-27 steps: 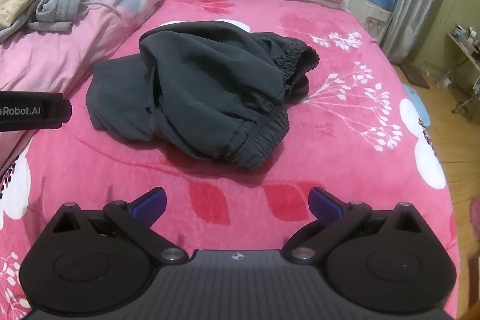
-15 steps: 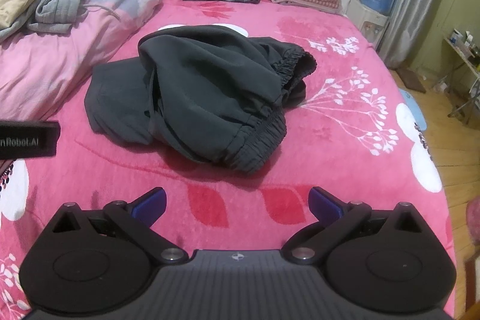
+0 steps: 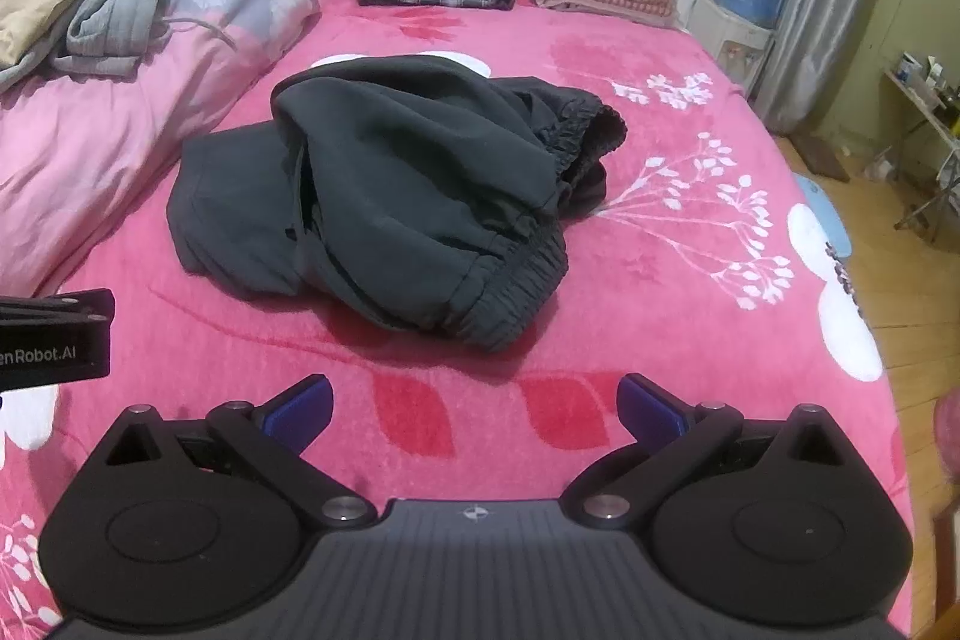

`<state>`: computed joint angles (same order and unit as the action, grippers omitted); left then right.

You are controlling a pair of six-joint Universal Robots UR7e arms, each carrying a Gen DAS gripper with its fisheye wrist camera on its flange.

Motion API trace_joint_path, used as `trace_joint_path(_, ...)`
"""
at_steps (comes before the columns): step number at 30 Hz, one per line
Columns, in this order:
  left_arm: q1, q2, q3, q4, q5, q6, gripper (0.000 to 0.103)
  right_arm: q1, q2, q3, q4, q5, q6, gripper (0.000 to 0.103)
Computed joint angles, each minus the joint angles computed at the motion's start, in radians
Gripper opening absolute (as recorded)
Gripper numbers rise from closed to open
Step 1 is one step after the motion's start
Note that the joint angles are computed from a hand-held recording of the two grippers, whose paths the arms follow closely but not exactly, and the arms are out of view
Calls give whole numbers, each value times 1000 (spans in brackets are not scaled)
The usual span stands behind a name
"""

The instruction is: Fold clothes

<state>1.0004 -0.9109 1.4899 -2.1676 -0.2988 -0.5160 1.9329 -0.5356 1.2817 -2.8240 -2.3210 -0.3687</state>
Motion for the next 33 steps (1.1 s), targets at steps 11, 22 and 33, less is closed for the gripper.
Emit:
trace_joint_path(11,2,-1,0,10,2,-11,103,0,1,-2,-4,-4,0,103)
trace_joint_path(22,2,0,-2,9,2,-11,103,-1,1,-1,-3,-4,0,103)
trace_joint_path(33,2,-2,-2,20,0,-22,103,-1,1,-1,-2,-5,5,103)
